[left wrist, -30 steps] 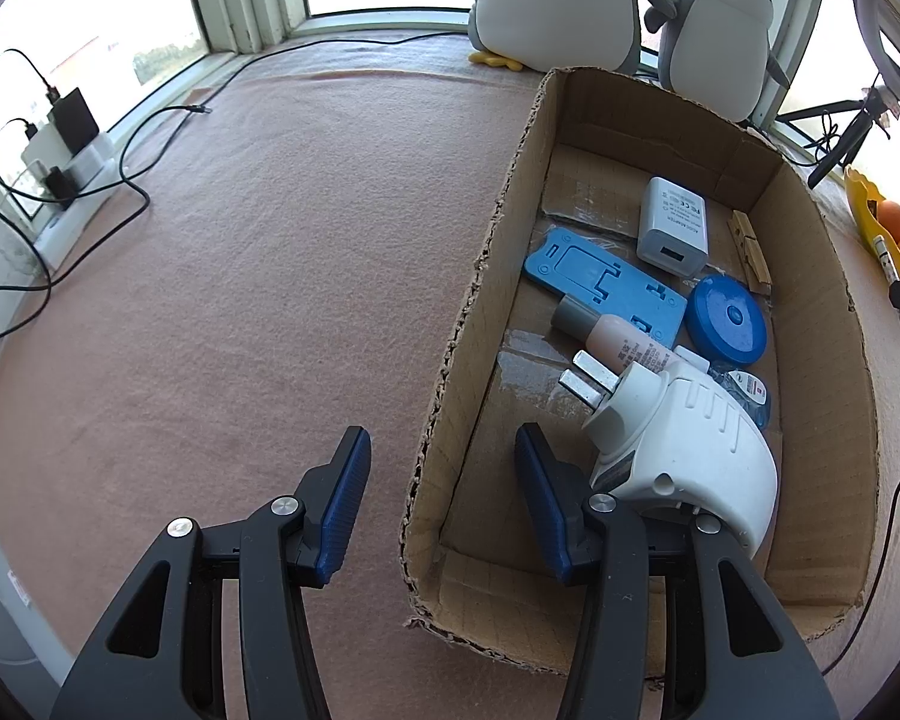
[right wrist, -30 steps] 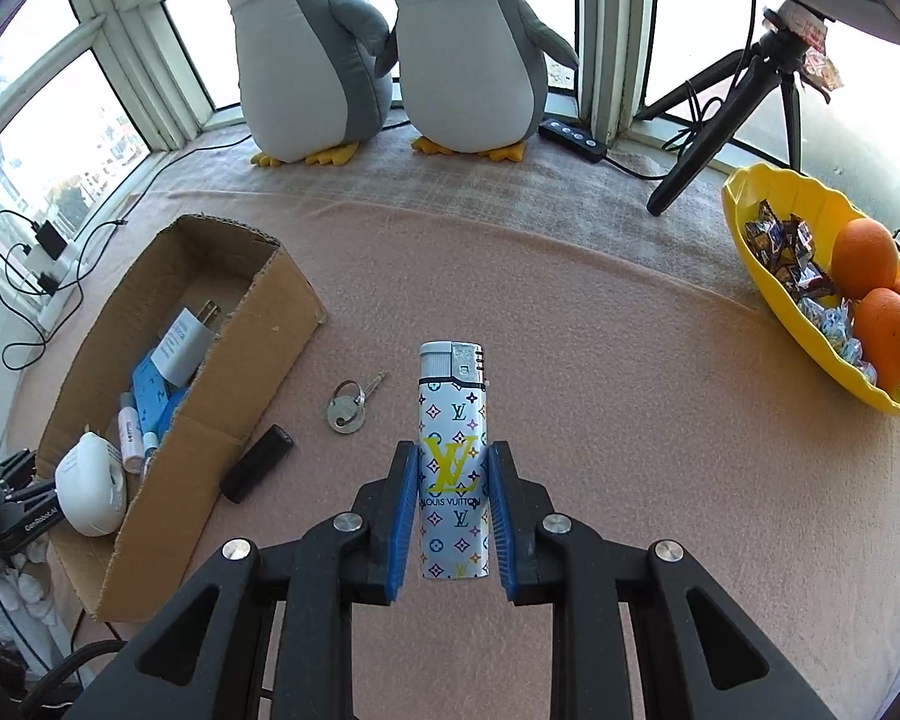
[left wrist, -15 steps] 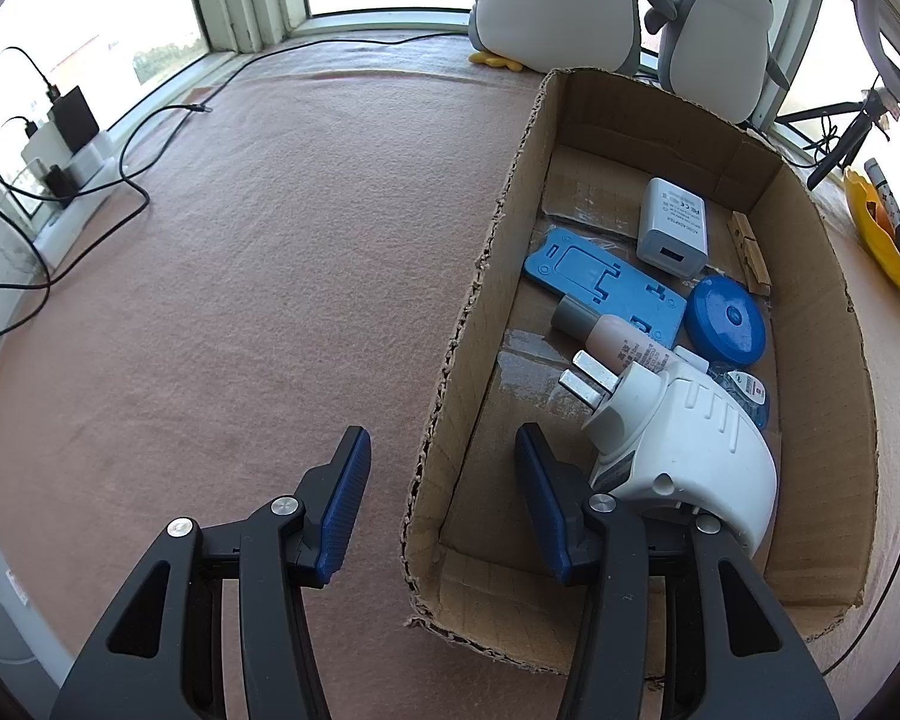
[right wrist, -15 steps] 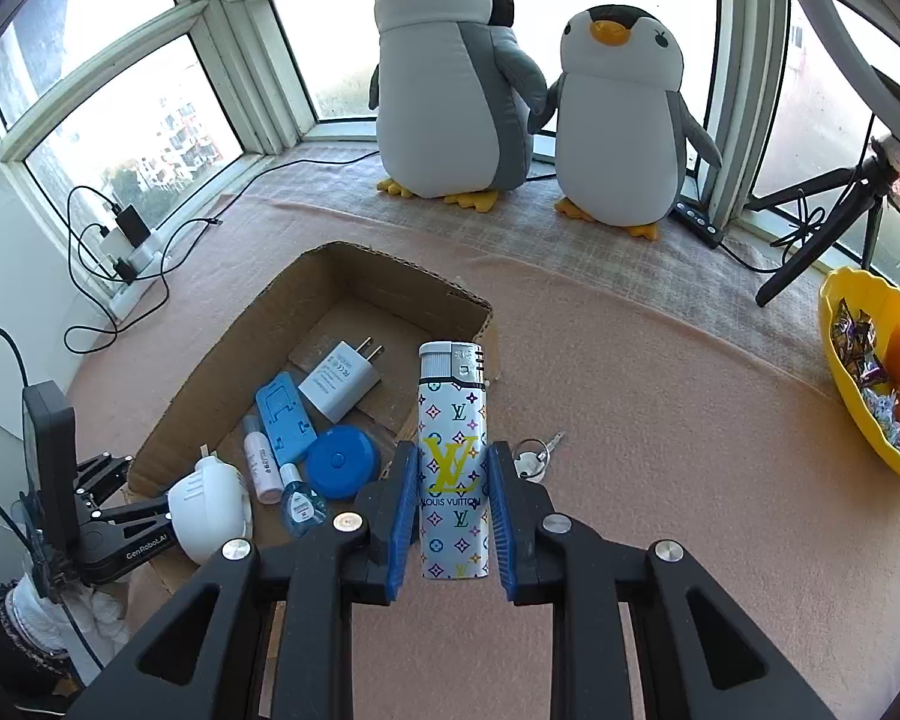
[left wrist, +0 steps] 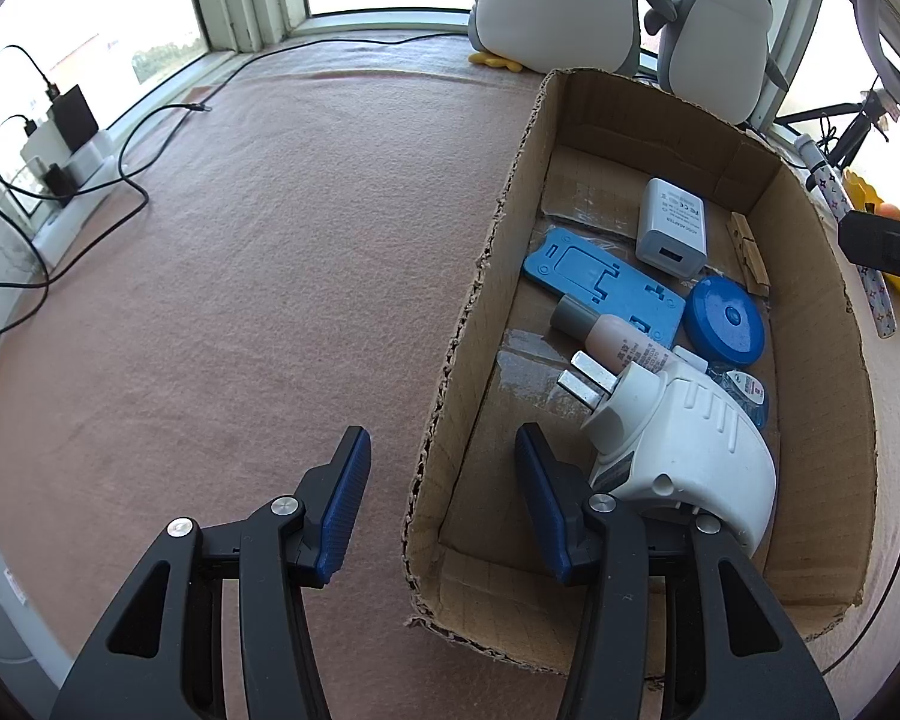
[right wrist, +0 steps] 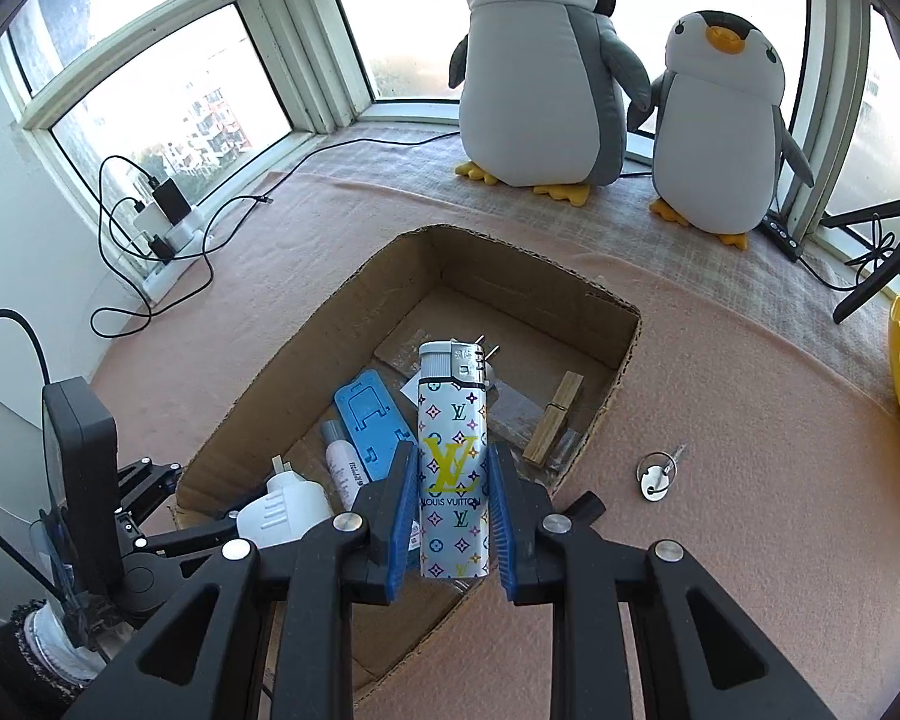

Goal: Organize rigid objects
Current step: 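Carry the patterned lighter into the box and release it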

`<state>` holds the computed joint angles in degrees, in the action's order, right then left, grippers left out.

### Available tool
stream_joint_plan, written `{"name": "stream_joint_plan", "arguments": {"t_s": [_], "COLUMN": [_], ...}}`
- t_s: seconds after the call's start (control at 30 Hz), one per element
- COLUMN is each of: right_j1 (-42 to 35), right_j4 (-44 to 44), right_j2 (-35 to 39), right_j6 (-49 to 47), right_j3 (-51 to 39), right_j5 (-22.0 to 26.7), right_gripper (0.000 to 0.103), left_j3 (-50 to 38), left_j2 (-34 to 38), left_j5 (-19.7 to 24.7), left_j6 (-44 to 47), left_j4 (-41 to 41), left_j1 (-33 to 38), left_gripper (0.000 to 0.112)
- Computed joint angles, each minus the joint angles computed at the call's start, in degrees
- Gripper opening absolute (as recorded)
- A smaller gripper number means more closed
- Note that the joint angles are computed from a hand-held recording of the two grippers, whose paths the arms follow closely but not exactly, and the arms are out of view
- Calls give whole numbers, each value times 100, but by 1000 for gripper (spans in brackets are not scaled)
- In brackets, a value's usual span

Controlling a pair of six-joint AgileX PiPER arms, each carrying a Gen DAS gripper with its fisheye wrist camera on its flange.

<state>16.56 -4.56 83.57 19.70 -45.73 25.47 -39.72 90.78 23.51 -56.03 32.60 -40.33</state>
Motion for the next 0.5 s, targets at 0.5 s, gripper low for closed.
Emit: {"name": "stream_joint_plan", "arguments": {"t_s": [0.5], "right_j1": [362], "right_j4": [-205], "right_j2": [520], "right_j6": [438], "right_j3": [-146], "right_j5": [-174], "right_gripper": [21], "left_j3": [-1], "left_j2": [6], "left_j5": [-63], "left_j6": [85], "left_j4": [-86], "left_j1": [38], "left_gripper": [50]}}
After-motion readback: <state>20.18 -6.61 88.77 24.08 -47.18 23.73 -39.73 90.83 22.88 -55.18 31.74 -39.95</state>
